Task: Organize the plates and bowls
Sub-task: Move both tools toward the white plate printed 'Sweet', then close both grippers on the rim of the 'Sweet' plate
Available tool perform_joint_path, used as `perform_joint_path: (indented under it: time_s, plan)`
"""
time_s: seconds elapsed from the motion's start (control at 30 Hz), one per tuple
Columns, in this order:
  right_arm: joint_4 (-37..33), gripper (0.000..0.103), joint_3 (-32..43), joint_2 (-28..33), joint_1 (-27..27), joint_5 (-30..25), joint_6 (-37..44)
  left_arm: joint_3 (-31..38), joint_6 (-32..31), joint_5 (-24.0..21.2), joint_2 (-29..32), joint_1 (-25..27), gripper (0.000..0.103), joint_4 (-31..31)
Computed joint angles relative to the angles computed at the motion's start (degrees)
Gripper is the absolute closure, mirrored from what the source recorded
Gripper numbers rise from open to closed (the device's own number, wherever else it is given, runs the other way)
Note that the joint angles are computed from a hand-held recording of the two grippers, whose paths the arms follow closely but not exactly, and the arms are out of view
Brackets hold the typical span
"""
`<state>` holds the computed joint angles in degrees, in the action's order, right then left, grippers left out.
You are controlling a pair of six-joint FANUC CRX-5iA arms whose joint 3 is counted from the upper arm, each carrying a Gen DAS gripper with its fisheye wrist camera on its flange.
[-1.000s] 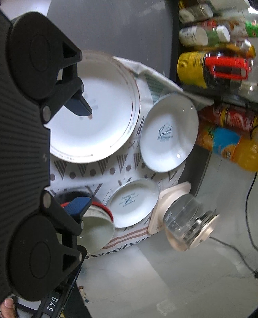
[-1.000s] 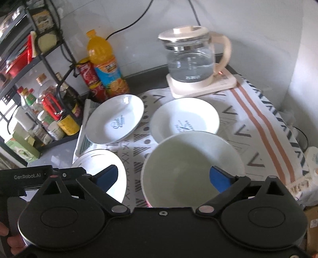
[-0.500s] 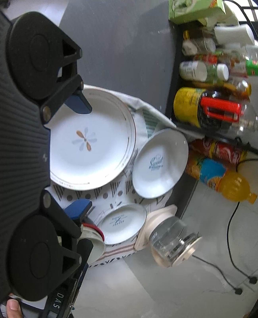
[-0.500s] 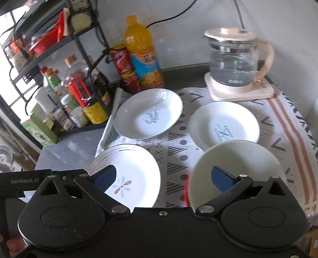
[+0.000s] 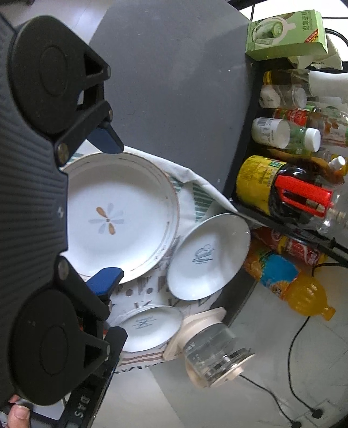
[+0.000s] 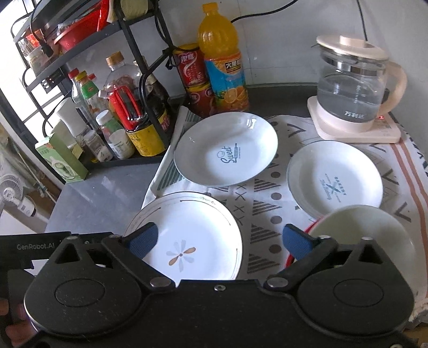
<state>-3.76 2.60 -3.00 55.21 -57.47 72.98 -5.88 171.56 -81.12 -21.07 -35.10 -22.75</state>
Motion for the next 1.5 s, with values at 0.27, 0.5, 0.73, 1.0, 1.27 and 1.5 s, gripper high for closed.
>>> perform_joint_path:
  time_s: [0.27,0.5,0.73,1.0,1.27,1.5]
  plan:
    - [-4.36,0.023,4.89,4.95,-3.05,-0.84,4.36,-1.04,-1.39,4.19,0.49,3.84,0.024,0.07]
    - [-8.62,0.039,10.96,10.29,-6.60,-3.55,7.45,-1.97,-2.10,9.62,2.13,8.82,0.046,1.85]
    - [-12.37,0.043,18.38,16.95,-10.11,-7.26,9.00,-3.25,-2.78,14.96,3.58,13.96,0.056,3.81]
    - [-13.18,0.058,26.10,24.00,-11.86,-11.23,8.76,-6.29,-3.23,20.28,4.98,19.55,0.071,6.99]
    - [-11.68,0.079,33.72,31.85,-12.24,-17.03,4.58,-9.80,-3.69,24.78,6.58,23.63,0.078,10.13]
    - [-11.08,0.078,36.82,35.21,-12.23,-19.92,2.35,-11.93,-3.19,27.76,7.03,25.58,0.084,11.61]
